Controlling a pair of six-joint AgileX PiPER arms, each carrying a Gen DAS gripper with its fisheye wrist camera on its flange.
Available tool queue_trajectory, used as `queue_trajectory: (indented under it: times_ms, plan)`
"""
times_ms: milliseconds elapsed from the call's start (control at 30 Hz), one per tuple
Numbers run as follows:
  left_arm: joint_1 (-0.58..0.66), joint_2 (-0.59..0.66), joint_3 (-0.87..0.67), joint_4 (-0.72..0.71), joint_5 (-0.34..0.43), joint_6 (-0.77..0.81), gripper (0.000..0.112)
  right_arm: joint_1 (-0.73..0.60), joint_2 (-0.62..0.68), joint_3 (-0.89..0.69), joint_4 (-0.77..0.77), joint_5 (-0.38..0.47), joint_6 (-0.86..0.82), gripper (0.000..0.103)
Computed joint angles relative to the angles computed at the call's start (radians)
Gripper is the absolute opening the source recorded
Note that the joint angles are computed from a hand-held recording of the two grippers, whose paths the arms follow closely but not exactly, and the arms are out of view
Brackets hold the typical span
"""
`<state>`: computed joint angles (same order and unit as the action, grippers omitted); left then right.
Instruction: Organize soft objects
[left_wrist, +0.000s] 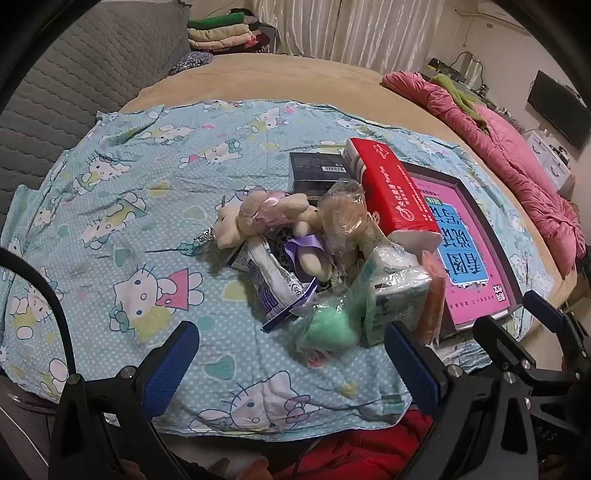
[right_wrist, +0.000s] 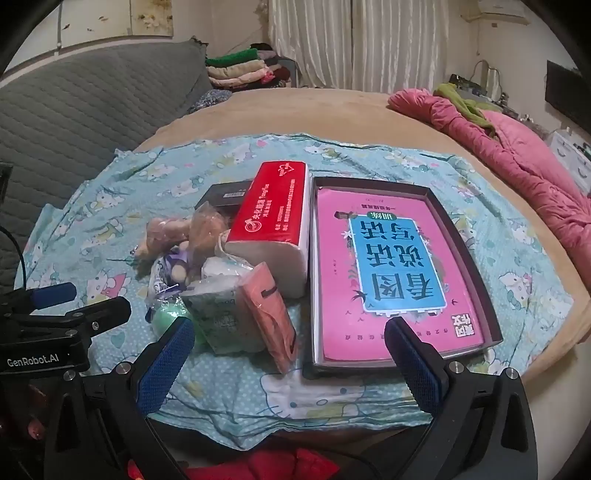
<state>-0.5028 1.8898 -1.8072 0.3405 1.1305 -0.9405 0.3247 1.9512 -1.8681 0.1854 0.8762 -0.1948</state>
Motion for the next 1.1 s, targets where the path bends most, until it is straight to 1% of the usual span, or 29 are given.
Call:
queue_trajectory:
  times_ms: [300,367,533,800,1033,1100]
  plan:
    - [0.002,-0.006,0.001,-0.006,0.002,0.008,0.101,0.001,0.000,-0.001,-0.006,0.000,0.003,0.103]
    - [0.022,-0.010,-0.011,-0.019,0.013,0.037,0.101,0.003,0.000,-0.001,-0.010,0.001,0.006,0.103]
    - [0.007,-0.007,-0.004,0.002,-0.002,0.012,0.101,0.002,-0.001,0.000,-0.009,0.001,0.003,0.103]
    - [0.001,0.004,-0.022,-0.009,0.018,0.012,0.101,0.004,0.000,-0.002,-0.015,0.004,0.009,0.103]
    - [0.001,0.009,-0.029,-0.019,0.020,0.011,0.101,0.005,0.005,-0.007,-0.017,0.013,0.009,0.103]
    - [0.004,0.005,-0.001,-0.023,-0.003,0.004,0.101,0.006,0.007,-0.005,-0.016,0.012,0.007,0.103]
